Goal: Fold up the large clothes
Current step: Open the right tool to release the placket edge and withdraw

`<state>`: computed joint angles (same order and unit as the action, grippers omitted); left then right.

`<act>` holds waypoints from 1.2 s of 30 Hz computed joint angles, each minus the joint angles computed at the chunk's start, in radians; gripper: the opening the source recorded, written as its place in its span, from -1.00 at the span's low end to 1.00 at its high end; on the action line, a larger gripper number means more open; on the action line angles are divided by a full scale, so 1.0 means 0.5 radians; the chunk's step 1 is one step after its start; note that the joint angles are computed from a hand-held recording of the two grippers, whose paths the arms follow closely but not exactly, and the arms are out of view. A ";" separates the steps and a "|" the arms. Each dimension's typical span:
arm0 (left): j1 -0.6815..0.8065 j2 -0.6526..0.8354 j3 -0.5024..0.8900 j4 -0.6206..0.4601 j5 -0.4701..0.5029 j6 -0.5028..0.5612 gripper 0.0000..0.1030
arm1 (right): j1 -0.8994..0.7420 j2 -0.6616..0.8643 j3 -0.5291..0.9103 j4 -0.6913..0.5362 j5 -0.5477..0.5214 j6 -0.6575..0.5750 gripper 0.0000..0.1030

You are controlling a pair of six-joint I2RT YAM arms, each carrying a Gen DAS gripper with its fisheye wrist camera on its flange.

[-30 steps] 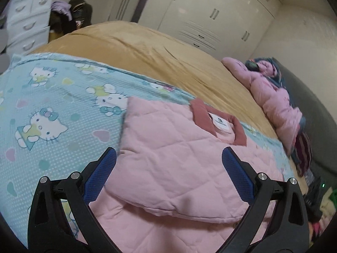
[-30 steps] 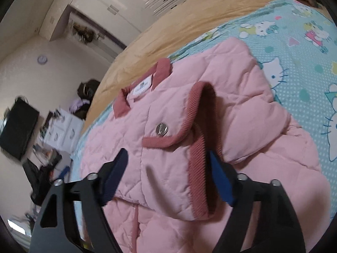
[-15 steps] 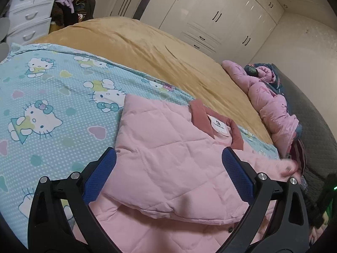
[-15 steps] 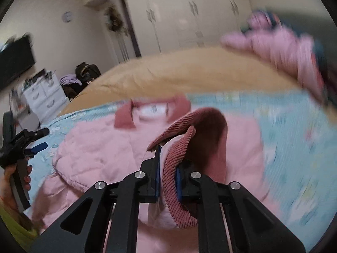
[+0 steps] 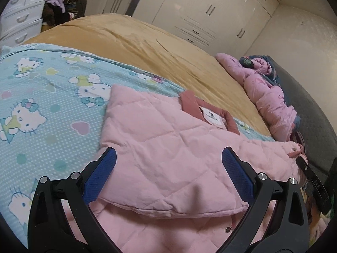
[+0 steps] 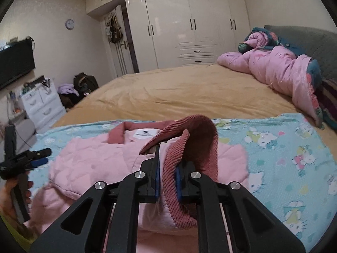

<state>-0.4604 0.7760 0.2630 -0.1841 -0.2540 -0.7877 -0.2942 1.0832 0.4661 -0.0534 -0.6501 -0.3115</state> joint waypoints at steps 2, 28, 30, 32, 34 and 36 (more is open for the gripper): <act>-0.048 0.094 0.015 0.048 -0.024 -0.007 0.82 | -0.019 0.055 0.004 0.022 -0.002 0.008 -0.80; -0.297 0.712 0.136 0.380 -0.029 0.065 0.18 | -0.026 0.334 0.058 -0.023 0.062 0.064 -0.70; -0.312 0.766 0.143 0.393 -0.045 0.063 0.17 | -0.040 0.347 0.074 -0.053 0.068 0.074 -0.64; -0.329 0.832 0.162 0.387 -0.064 0.065 0.18 | -0.063 0.346 0.081 -0.073 0.059 0.091 -0.48; -0.332 0.884 0.170 0.392 -0.068 0.062 0.18 | -0.117 0.315 0.088 -0.097 0.038 0.153 -0.07; -0.333 0.917 0.169 0.400 -0.067 0.057 0.18 | -0.174 0.264 0.082 -0.098 -0.033 0.210 0.06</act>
